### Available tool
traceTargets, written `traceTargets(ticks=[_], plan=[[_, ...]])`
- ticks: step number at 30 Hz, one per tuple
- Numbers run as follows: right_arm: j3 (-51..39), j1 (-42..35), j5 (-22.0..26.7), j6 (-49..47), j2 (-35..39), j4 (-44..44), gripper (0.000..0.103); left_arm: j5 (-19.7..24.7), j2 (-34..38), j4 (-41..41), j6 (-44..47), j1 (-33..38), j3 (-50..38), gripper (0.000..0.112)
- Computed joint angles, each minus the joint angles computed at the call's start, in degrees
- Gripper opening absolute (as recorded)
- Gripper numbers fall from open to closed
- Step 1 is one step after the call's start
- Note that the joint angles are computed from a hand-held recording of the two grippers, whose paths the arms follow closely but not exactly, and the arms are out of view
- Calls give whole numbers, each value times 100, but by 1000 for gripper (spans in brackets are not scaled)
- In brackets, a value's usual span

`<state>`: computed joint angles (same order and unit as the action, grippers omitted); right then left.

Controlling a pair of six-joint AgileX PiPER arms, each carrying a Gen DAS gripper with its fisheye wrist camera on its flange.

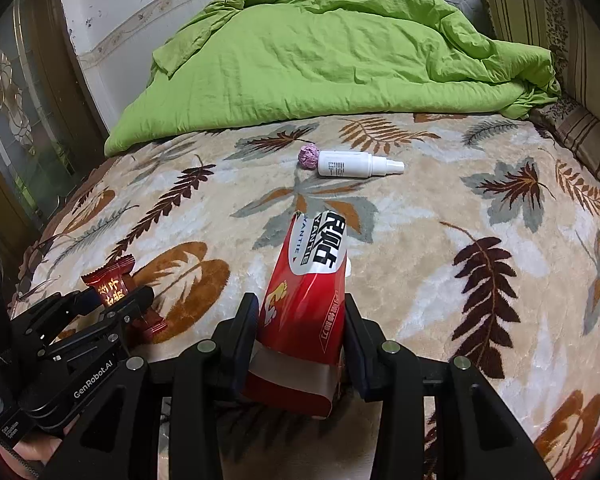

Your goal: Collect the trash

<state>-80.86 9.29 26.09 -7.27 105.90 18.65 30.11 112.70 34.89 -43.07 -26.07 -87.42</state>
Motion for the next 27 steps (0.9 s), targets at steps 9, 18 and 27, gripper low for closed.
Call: traceTargets(ticks=[9, 18, 27], plan=[[-35, 26, 21, 60, 36, -62, 44, -5, 4, 4, 8, 7, -3, 41], [-56, 24, 33, 139, 60, -168, 44, -4, -3, 1, -4, 0, 5, 41], [18, -15, -39, 94, 6, -128, 44, -14, -15, -57, 51, 10, 3, 41]])
